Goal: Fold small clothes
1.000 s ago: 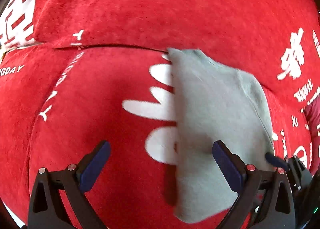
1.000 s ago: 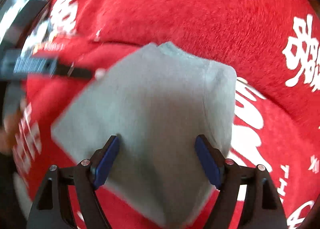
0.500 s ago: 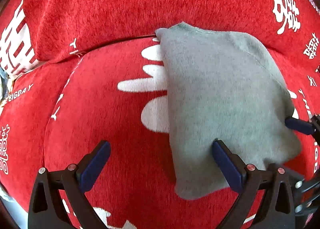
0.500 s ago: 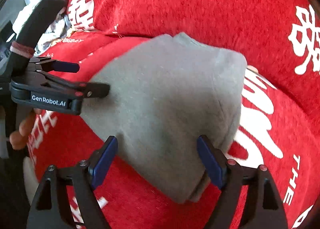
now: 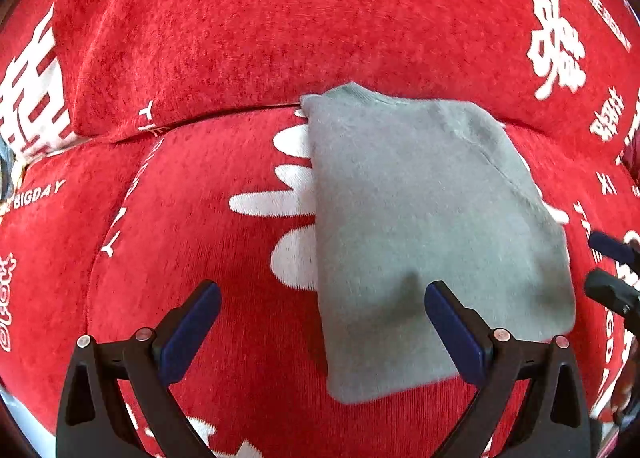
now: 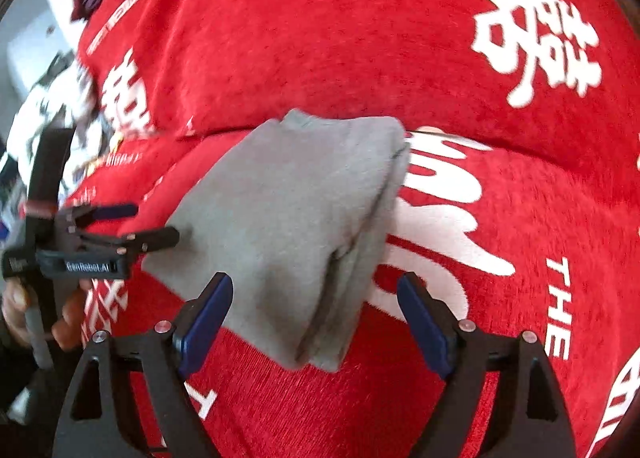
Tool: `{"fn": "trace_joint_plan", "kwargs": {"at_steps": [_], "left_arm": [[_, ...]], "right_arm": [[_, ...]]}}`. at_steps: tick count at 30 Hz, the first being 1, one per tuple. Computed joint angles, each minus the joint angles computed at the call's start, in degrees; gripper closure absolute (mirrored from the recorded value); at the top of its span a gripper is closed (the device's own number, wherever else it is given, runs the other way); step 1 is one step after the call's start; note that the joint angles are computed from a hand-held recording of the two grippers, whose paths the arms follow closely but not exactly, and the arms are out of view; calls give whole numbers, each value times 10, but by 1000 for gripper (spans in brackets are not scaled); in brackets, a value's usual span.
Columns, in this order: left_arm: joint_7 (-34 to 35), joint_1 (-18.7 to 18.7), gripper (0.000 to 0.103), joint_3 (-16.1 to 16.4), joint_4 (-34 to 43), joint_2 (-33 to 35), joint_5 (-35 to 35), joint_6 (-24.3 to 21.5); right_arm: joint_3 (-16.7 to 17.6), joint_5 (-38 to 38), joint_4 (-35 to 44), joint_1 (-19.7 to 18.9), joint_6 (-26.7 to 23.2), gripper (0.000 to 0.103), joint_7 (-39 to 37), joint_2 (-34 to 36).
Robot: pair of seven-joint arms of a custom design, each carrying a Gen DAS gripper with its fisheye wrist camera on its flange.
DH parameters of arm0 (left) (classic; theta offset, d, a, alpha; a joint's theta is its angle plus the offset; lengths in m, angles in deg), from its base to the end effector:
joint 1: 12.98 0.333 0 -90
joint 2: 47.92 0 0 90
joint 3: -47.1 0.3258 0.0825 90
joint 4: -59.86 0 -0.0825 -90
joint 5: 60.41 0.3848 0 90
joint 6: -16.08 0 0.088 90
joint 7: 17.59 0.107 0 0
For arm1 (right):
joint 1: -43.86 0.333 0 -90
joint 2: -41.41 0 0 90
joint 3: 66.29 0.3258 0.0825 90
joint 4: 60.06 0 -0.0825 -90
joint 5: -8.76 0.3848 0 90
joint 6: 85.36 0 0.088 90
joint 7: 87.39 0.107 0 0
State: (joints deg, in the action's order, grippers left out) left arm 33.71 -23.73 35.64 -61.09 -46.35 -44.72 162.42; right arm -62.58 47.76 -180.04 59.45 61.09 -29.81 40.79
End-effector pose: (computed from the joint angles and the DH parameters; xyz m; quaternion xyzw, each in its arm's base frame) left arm 0.5391 -0.2234 0.4567 -0.7200 0.6562 -0.1746 0.1433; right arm 0.5506 0.1835 0.4850 -0.7914 0.5151 -0.0212 0.3286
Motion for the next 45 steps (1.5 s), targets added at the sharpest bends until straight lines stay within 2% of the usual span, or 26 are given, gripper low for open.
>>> {"fn": "trace_joint_plan", "kwargs": {"at_steps": [2,3,4,6,14,20,24,26,29,31,32,34,36,38,41,44,45], "left_arm": [[-1,6,1,4,-9,3,-32,34],[15,11,1,5,-9,7,-73,45],[25,15,1,6,-2,14,-102,44],[30,19,1,6,12,26,-118,37],[77,26,1,0,95,83,-134,-17],[96,26,1,-6,112,102,-149,-25],[95,25,1,-5,119,108,-145,-23],[92,23,1,-4,128,113,-137,-31],[85,20,1,-2,137,121,-123,-34],[78,16,1,-1,143,128,-111,-35],[78,15,1,-1,146,131,-108,-36],[86,18,1,-4,149,133,-111,-38],[96,22,1,-5,146,129,-114,-37],[105,27,1,-4,128,112,-117,-17],[129,41,1,-7,110,97,-151,2],[163,53,1,-13,108,98,-200,-4],[172,54,1,-14,119,107,-209,-23]], "right_arm": [[-1,1,4,-1,4,16,11,6],[-1,2,5,-1,6,16,14,7],[0,5,7,-1,7,16,14,11],[1,4,16,-1,10,16,22,22],[8,1,84,-10,-16,16,52,86],[15,25,111,-22,-21,16,54,110],[16,14,114,-21,-7,16,61,114],[14,-12,123,-15,6,16,77,122],[11,-65,167,-7,1,16,113,153],[21,-69,217,-14,-34,16,116,190],[11,-110,248,-4,-60,16,146,213],[-35,-247,291,45,-78,15,243,249],[-28,-259,286,38,-56,14,259,249],[-29,-270,252,38,-13,14,285,224],[-5,-245,203,15,23,13,248,186],[30,-143,174,-23,12,12,167,161],[40,-94,174,-38,-9,10,139,159]]}}
